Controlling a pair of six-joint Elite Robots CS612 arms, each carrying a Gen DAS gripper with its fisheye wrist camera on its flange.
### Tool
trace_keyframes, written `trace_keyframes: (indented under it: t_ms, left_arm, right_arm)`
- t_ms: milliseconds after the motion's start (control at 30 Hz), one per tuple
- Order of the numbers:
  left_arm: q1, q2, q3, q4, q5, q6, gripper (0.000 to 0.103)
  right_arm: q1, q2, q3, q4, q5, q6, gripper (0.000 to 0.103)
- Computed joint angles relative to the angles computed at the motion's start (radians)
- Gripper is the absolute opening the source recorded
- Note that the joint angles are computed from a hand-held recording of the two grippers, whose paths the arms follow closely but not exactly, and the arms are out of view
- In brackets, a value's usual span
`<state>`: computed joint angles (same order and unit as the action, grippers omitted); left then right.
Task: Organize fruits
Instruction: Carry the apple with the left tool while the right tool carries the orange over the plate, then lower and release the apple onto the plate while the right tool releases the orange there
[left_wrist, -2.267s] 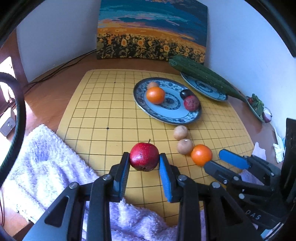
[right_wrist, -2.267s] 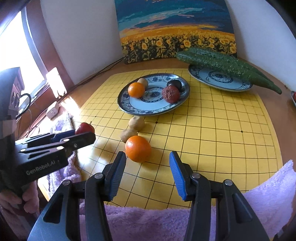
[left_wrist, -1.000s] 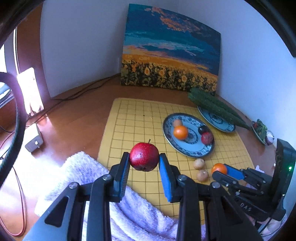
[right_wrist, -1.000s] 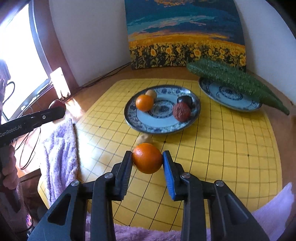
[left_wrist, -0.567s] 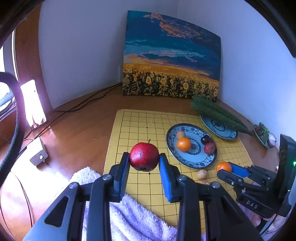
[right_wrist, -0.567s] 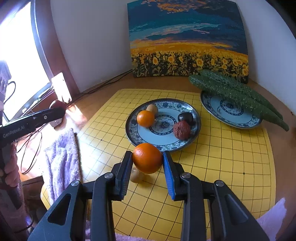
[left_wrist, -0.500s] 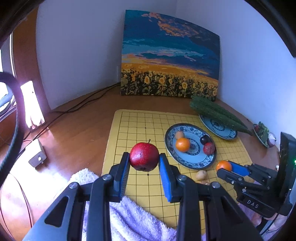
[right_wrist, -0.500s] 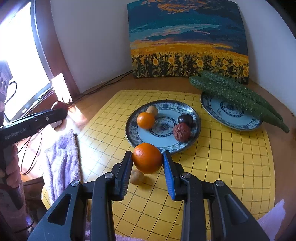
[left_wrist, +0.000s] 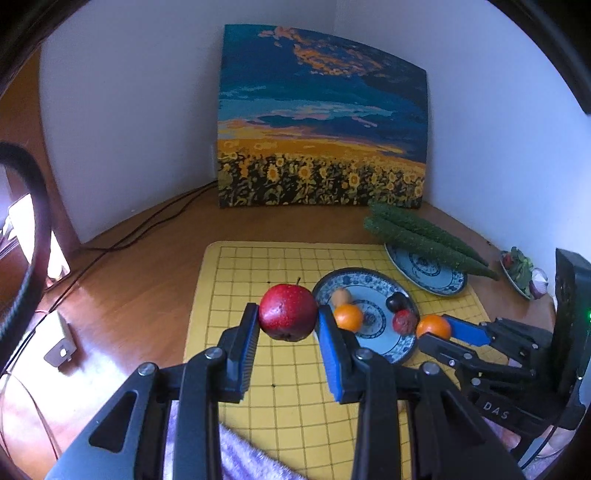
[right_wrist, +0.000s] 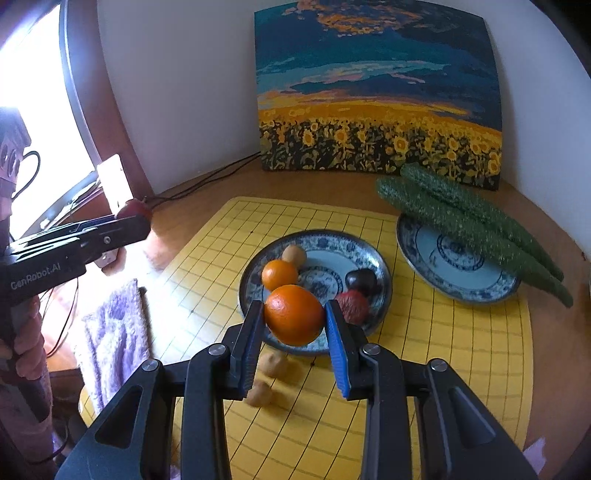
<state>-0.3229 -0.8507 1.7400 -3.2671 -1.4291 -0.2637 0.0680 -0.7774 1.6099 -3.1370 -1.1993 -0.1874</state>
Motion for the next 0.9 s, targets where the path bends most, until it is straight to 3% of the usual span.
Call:
trace_keyframes:
  t_ms: [900]
  left_arm:
    - [-0.014,0.126,-0.192,0.154,-0.104,0.011,0.033]
  right_arm:
    - [-0.005,0.115,-0.209,0.147,-0.061,-0.012,0.034]
